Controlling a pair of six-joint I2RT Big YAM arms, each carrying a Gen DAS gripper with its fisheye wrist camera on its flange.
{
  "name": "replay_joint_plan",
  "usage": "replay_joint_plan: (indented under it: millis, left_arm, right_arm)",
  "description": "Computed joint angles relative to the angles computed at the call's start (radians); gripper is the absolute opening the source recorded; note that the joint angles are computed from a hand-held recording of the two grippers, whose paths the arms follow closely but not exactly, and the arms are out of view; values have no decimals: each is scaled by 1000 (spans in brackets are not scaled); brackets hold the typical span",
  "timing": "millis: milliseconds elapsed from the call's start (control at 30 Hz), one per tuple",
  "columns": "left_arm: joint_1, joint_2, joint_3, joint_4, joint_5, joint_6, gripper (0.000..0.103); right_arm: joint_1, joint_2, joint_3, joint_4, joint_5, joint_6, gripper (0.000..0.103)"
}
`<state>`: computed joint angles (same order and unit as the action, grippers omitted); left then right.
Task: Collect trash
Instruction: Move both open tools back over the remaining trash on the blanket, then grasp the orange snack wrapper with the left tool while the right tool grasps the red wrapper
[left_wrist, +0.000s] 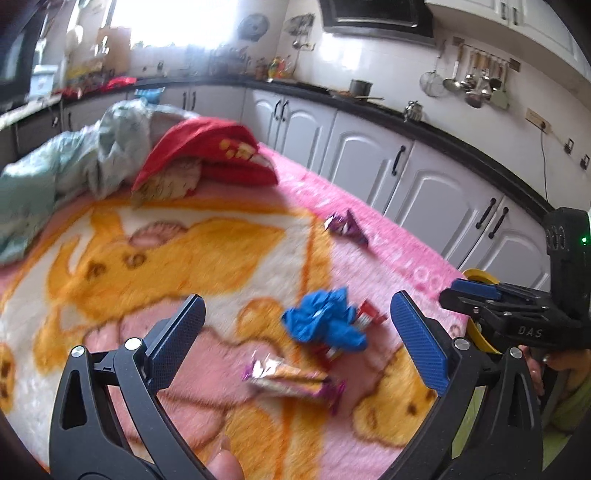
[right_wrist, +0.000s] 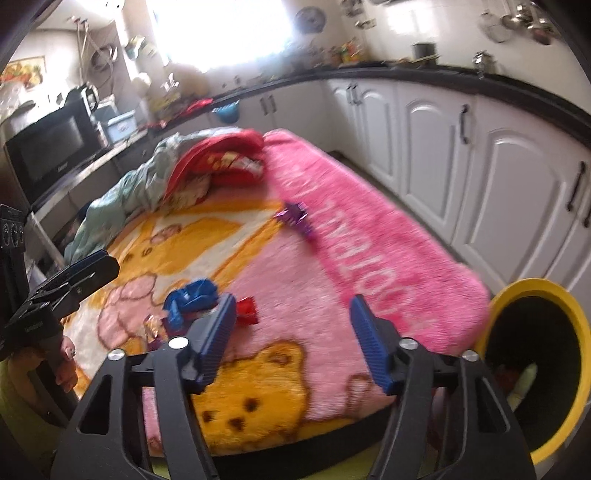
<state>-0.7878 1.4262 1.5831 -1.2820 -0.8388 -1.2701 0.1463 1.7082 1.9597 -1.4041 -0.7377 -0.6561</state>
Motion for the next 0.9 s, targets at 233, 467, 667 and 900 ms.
replay_joint_plan:
  millis: [233,467,667,900]
  left_arm:
    - [-11,-62,-99,39,92,-118,84]
    - [-10,-92,-161,146,182,-145,75]
    - [18,-74,-176,207,268,-160,73]
    - [42,-43,-164,195,298,-204,72]
  right_arm:
    - [77,10,-27,-44,44,-60,48]
    - [139,72,14,-58,110,-11,47]
    - [158,92,0,-72,120,-12,48]
    - [161,-3,-159,94,141,-64,35]
